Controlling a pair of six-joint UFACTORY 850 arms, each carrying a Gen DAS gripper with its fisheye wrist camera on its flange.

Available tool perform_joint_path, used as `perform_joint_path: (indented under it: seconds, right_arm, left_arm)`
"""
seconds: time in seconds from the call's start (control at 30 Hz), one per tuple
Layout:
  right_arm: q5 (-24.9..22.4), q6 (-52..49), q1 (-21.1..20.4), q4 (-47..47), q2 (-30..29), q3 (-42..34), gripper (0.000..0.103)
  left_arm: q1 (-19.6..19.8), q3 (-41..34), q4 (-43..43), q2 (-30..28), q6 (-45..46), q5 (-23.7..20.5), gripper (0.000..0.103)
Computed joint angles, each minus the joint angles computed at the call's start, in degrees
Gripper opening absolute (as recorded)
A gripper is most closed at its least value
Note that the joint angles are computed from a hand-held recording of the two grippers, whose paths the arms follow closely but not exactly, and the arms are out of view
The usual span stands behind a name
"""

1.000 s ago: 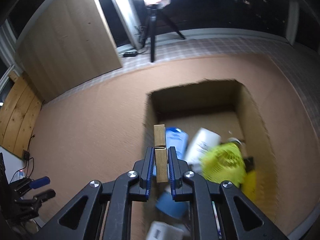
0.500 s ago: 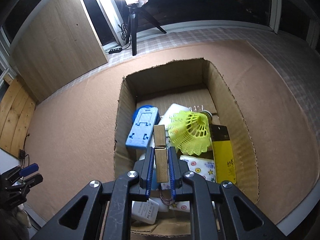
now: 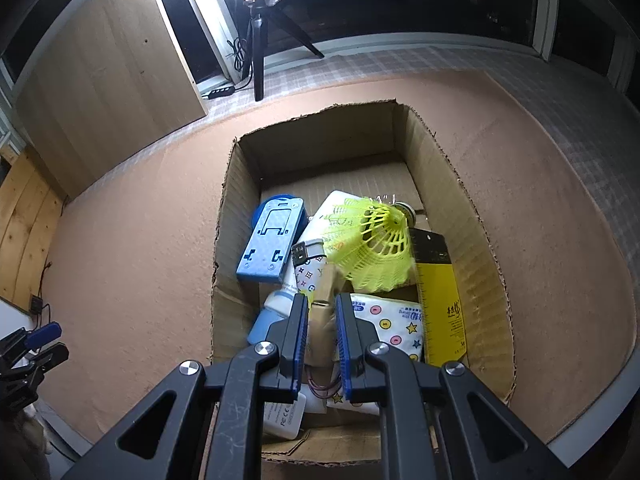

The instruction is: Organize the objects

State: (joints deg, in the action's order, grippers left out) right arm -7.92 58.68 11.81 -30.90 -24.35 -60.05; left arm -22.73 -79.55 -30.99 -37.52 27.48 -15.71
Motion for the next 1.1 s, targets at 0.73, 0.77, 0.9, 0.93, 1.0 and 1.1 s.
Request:
perform_joint_path:
  seconds: [0.73, 0.77, 0.9, 0.93, 1.0, 1.1]
  right_arm:
    - [-5.09, 24.08, 12.21, -25.42, 0.06, -5.99, 0.056]
    - [-5.45, 24.62, 13.09, -25.80, -0.41, -6.71, 0.056]
    - [-4.49, 24.25, 15.37, -25.19, -2.08, -8.82, 0.057]
    - [-4.64, 24.73, 16.05, -25.75, -2.58, -9.43, 0.057]
    - [-4.51, 24.04, 17.05, -25.31, -3.44, -10.44, 0.057]
    - [-4.38, 20.24, 18.12, -21.85, -4.85, -12.10, 0.058]
  left_arm:
    - [4.61, 3.50, 8.04, 3.52, -11.64, 2.61, 0.062]
    - [4.84, 3.66, 9.33, 3.67, -13.14, 2.73, 0.063]
    - [6.02, 4.68, 13.05, 4.50, -18.33, 3.39, 0.064]
    - [6.22, 4.94, 13.91, 4.69, -19.37, 3.55, 0.064]
    - [6.57, 5.66, 15.31, 5.18, -21.05, 3.93, 0.065]
    - [7.09, 6.60, 18.44, 5.77, -24.63, 4.53, 0.070]
